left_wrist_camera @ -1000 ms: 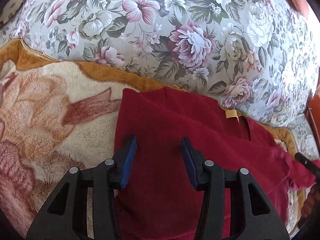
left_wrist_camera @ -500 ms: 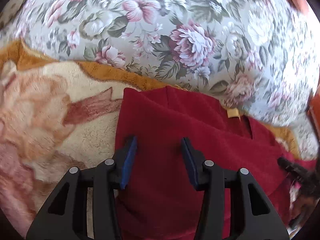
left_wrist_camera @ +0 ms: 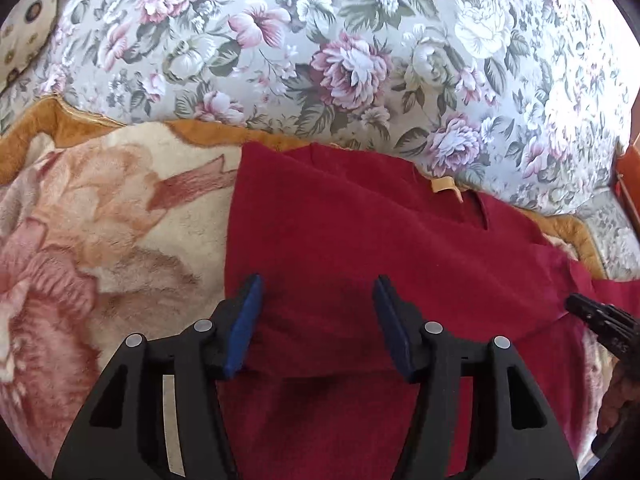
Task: Fold small clothes
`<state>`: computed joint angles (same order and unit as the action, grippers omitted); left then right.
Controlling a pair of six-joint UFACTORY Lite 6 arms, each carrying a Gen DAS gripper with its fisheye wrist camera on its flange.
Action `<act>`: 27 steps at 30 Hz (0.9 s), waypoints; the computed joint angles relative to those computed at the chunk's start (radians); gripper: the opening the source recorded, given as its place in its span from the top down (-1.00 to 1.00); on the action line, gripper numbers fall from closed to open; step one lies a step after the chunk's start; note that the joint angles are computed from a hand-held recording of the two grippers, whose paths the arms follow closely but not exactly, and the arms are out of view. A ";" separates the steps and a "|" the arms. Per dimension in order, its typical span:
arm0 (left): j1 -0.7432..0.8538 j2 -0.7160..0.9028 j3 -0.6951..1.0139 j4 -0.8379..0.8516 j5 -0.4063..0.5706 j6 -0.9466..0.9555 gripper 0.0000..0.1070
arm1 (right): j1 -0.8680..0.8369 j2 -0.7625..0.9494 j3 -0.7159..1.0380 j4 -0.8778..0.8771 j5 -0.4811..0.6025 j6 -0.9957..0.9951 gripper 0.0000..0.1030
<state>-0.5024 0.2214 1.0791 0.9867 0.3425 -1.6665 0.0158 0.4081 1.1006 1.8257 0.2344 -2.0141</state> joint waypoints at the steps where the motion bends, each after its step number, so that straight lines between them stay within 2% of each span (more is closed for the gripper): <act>1: -0.014 -0.028 -0.024 0.014 0.006 -0.036 -0.06 | -0.016 -0.052 -0.054 0.075 0.009 -0.095 0.73; 3: -0.054 -0.086 -0.086 0.062 0.023 -0.136 -0.06 | -0.054 -0.182 -0.179 0.248 0.016 -0.304 0.72; 5: -0.113 -0.116 -0.132 0.110 0.067 -0.227 -0.07 | -0.135 -0.289 -0.276 0.325 0.040 -0.415 0.72; 7: -0.169 -0.115 -0.147 0.127 0.122 -0.266 -0.08 | -0.266 -0.402 -0.354 0.300 0.058 -0.432 0.71; 10: -0.233 -0.054 -0.165 0.234 0.147 -0.339 -0.24 | -0.580 -0.501 -0.398 0.133 0.193 -0.373 0.67; 11: -0.253 -0.041 -0.157 0.255 0.167 -0.344 -0.41 | -0.685 -0.517 -0.388 0.115 0.210 -0.330 0.59; 12: -0.247 -0.038 -0.155 0.261 0.149 -0.339 -0.49 | -0.790 -0.497 -0.358 0.064 0.267 -0.291 0.53; 14: -0.238 -0.007 -0.127 0.235 0.138 -0.296 -0.55 | -0.993 -0.416 -0.267 -0.034 0.402 -0.216 0.23; 16: -0.244 0.002 -0.119 0.237 0.149 -0.296 -0.56 | -1.103 -0.285 -0.105 -0.119 0.431 -0.087 0.21; 19: -0.245 -0.006 -0.132 0.262 0.147 -0.323 -0.56 | -1.162 -0.093 0.143 -0.320 0.478 0.180 0.20; 21: -0.237 -0.015 -0.146 0.286 0.132 -0.348 -0.56 | -1.157 0.020 0.295 -0.460 0.548 0.312 0.21; 24: -0.239 -0.020 -0.153 0.294 0.131 -0.358 -0.56 | -1.122 0.052 0.330 -0.430 0.511 0.270 0.20; 27: -0.239 -0.020 -0.153 0.294 0.131 -0.357 -0.56 | -1.116 0.120 0.409 -0.424 0.546 0.297 0.20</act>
